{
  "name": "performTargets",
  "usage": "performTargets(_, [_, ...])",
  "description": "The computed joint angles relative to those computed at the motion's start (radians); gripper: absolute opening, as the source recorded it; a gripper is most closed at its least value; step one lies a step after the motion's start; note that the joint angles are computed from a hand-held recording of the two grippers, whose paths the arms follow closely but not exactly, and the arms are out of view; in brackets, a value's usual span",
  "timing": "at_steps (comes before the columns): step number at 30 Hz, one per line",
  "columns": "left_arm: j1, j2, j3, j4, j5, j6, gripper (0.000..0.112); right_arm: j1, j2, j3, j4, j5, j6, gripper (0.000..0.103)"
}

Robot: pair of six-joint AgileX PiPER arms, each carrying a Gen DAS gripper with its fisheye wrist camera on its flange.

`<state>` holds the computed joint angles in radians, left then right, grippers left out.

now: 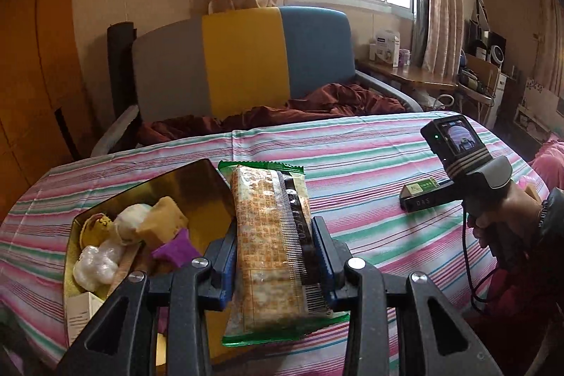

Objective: Organize objects
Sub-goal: 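Carry the cracker pack into the tray and open the left tool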

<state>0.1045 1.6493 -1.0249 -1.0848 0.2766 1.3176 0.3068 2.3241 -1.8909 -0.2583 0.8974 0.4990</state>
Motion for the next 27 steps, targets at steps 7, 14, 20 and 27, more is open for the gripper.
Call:
performTargets(7, [0.074,-0.012,0.022,-0.047,0.011,0.058,0.037,0.004,-0.002,0.009,-0.018,-0.007,0.006,0.073])
performTargets(14, [0.131,-0.001,0.016,-0.060,0.035,0.072,0.037,0.007,-0.009,0.023,-0.031,-0.015,0.007,0.073])
performTargets(20, [0.232,0.059,-0.044,0.013,0.131,-0.026,0.037,0.014,-0.013,0.033,-0.057,-0.015,0.020,0.073])
performTargets(27, [0.412,0.109,-0.068,-0.035,0.218,0.027,0.037,0.019,-0.013,0.034,-0.076,-0.012,0.018,0.073])
